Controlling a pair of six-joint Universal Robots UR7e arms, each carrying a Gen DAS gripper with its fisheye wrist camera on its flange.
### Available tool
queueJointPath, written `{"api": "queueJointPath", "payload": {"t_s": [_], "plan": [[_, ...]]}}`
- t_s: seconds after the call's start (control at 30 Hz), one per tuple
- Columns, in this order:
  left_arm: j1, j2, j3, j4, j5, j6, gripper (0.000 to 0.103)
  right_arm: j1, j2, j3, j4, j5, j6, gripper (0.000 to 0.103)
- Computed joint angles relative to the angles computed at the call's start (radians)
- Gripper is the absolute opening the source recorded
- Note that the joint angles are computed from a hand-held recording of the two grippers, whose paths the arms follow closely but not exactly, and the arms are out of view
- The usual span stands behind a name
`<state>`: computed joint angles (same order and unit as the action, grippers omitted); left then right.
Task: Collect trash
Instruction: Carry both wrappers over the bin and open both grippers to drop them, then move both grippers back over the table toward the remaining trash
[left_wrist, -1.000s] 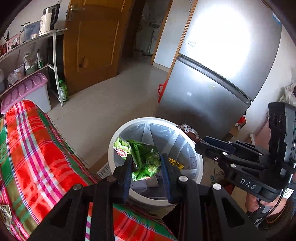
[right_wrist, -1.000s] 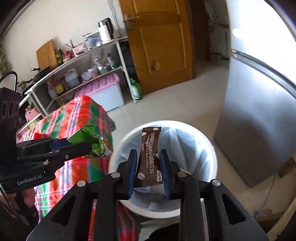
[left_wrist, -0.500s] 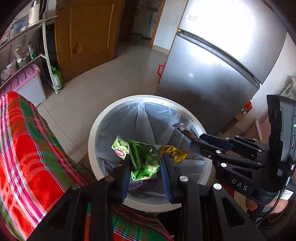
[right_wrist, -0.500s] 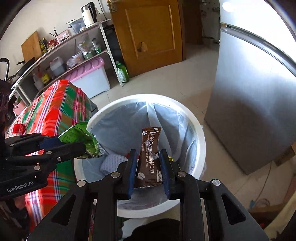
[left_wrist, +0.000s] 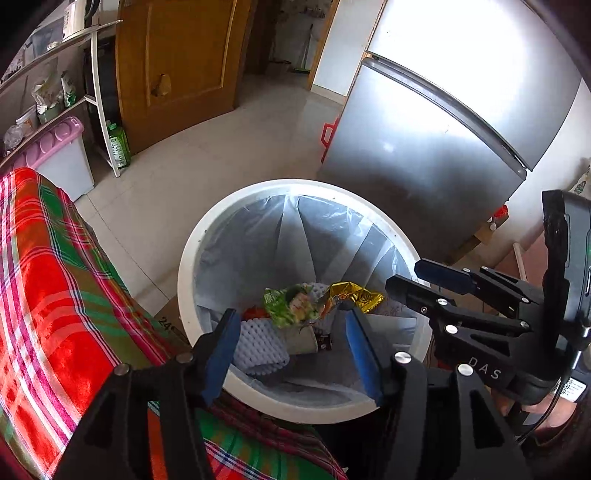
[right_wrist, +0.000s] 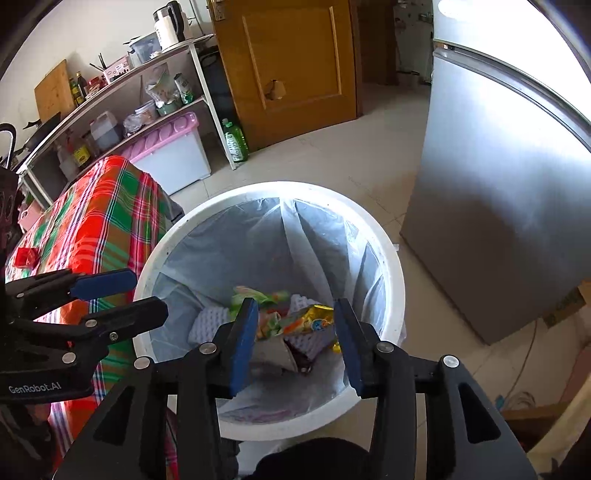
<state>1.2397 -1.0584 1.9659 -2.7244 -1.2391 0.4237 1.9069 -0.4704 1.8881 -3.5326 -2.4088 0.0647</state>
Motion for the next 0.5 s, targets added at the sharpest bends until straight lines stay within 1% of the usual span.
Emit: {"api": "queueJointPath", "payload": {"t_s": [0.1, 0.23, 0.3, 0.5], "plan": [[0.001, -0.013, 0.007, -0.007, -0.004, 0.001, 0.062, 0.007, 0.001, 0.001, -0.004, -0.008, 0.005, 0.044], [-0.007, -0.041, 0.038, -0.059, 0.018, 0.018, 0.062, 0.023, 0.003, 0.002, -0.018, -0.015, 0.007, 0.044], [-0.003, -0.059, 0.044, -0.058, 0.005, 0.016, 0.063, 0.032, 0.005, -0.001, -0.025, -0.019, 0.007, 0.044], [0.005, -0.111, 0.070, -0.085, 0.010, 0.014, 0.064, 0.065, 0.010, -0.015, -0.041, -0.018, -0.005, 0.044]]}}
